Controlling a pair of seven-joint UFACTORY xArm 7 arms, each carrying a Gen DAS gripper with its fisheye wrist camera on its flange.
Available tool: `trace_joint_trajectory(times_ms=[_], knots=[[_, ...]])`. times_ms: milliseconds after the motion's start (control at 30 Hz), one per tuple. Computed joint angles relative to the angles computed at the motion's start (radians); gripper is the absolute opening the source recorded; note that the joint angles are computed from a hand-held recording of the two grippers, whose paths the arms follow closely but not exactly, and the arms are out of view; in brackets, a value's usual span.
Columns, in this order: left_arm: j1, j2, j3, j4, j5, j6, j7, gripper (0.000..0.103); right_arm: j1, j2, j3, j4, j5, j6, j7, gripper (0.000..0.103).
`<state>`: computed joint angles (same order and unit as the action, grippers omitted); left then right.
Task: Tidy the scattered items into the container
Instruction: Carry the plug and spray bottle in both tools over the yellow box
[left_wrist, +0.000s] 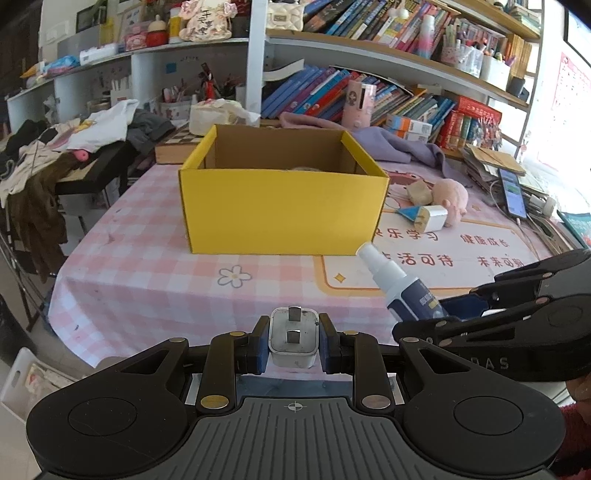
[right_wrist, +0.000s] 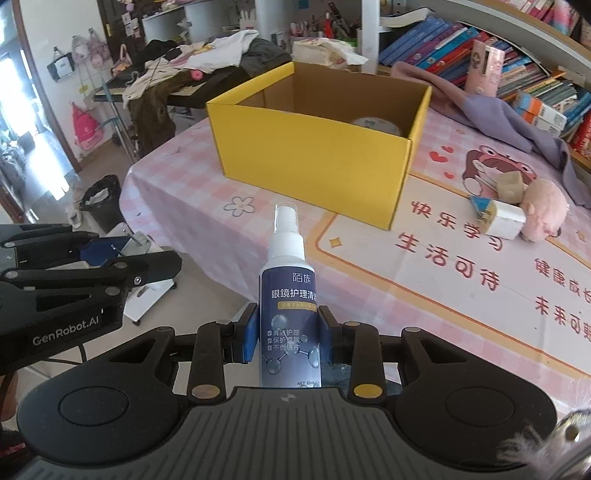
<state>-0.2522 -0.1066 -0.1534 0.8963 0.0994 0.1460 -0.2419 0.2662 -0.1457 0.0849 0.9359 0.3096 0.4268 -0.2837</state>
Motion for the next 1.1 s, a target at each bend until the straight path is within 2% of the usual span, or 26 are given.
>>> trace_joint_trajectory(times_ms=[233, 500, 633, 833, 1000, 1100], knots=[[0.015, 0.024, -0.005, 0.04, 0.056, 0.019, -0.036, 0.024, 0.004, 0.038, -0.007, 0.038, 0.056, 0.012, -0.07, 0.031], [0.023, 0.094, 0.005, 0.153, 0.171, 0.001, -0.113, 0.024, -0.007, 0.084, -0.007, 0.097, 0.105, -0.062, -0.177, 0.031], [0.008, 0.151, 0.026, 0.242, 0.211, 0.001, -0.127, 0.024, -0.028, 0.138, -0.006, 0.194, 0.179, -0.047, -0.232, 0.031], [-0.02, 0.258, 0.054, 0.404, 0.186, 0.001, -0.066, 0.024, -0.081, 0.241, 0.02, 0.382, 0.271, -0.001, -0.301, 0.031], [-0.04, 0.364, 0.08, 0.56, 0.151, 0.023, -0.003, 0.024, -0.123, 0.353, 0.049, 0.545, 0.254, 0.034, -0.321, 0.031], [-0.049, 0.44, 0.095, 0.671, 0.134, 0.065, 0.036, 0.024, -0.14, 0.439, 0.065, 0.66, 0.216, 0.057, -0.314, 0.031]])
